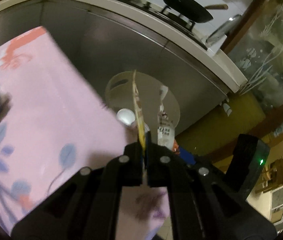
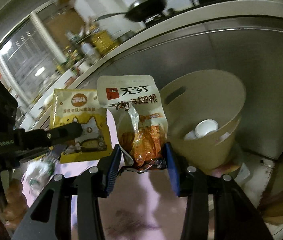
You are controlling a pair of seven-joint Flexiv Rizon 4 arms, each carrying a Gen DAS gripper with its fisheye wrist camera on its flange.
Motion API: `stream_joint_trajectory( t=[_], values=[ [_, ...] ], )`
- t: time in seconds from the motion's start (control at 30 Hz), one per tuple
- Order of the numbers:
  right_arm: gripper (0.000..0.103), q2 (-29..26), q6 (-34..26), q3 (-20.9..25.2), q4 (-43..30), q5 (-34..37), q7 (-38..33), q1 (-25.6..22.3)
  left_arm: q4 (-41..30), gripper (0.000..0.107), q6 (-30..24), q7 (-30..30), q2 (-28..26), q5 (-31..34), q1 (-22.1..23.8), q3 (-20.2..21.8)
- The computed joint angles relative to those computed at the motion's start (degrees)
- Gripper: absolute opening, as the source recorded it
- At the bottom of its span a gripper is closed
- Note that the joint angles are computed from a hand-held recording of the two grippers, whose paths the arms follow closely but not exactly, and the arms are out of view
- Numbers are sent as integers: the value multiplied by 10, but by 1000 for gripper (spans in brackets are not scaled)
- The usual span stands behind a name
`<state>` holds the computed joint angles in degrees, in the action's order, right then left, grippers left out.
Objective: Collect trash
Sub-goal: 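Carry both snack packets over the beige bin and open both grippers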
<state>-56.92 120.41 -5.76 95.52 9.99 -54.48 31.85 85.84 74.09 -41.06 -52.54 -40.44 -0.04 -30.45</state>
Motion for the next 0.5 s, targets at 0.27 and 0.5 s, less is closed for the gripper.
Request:
stream_joint_trajectory(
  t=[0.27,0.5],
  values=[
    [43,-31,-34,-43,-43,19,13,-18,-260,2,-128,-129,-117,92,-123,131],
    [54,-48,-61,-21,-71,-14,43,-56,-458,2,-227,-234,-222,164,-171,202]
  ],
)
